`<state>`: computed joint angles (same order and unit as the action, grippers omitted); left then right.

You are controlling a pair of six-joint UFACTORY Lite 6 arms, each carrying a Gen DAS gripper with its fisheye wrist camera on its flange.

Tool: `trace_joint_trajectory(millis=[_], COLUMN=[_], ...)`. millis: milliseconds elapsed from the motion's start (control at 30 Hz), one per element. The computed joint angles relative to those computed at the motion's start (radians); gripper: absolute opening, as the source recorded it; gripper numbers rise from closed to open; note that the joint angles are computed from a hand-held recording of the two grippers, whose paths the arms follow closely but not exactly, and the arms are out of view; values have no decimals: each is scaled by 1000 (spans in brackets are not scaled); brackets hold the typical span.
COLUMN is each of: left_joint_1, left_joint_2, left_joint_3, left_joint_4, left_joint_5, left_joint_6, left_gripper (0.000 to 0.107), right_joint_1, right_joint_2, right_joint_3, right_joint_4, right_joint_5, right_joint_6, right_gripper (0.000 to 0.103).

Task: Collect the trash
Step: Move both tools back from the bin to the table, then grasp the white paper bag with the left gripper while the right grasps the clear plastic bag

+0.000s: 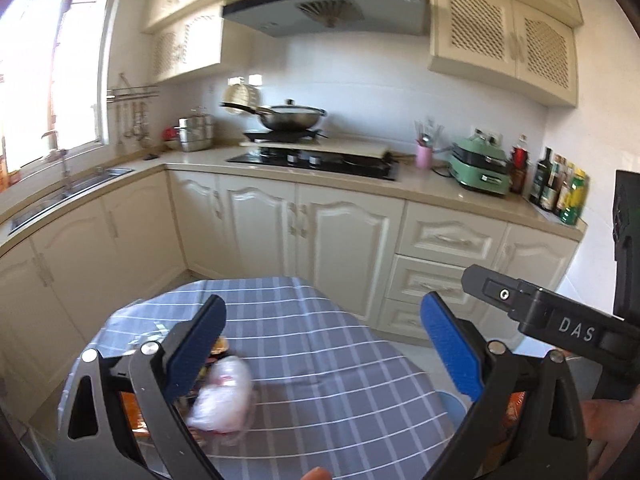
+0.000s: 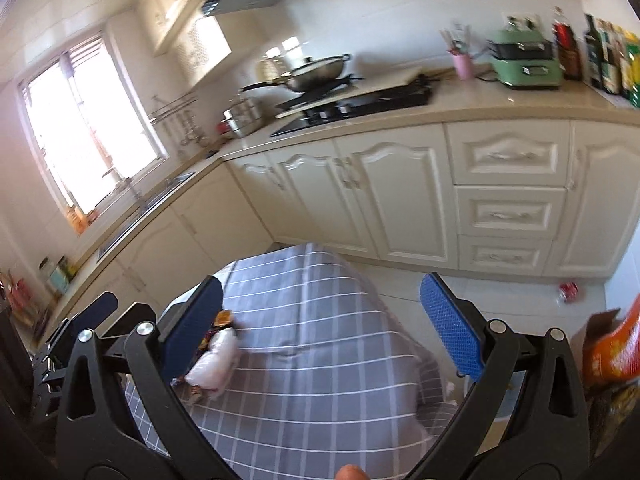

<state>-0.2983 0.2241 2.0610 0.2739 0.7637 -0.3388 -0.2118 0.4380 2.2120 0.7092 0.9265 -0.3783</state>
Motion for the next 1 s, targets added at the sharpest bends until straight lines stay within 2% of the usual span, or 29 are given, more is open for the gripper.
trace_joint_trajectory(millis=[267,533,767,1000], left_joint_1=[197,442,685,914], left_joint_2=[-228,-372,-408,-337], left_joint_3=[-281,-496,-628,-693], left_joint_4=[-93,-282,-504,-721], left_joint_5=[-97,-156,-196,-223], left_joint_6=[91,301,563,819], left_gripper=[96,96,96,96], right_joint_1=[188,338,432,485], right_joint_2=[-42,-38,41,108], right_joint_3=[-44,-92,-60,-35], right_joint_4=[-114,-218,-308,-371], right_joint_5=[-59,-88,-82,-74], right_joint_6=[50,98,167,218], right_gripper=[97,97,97,97])
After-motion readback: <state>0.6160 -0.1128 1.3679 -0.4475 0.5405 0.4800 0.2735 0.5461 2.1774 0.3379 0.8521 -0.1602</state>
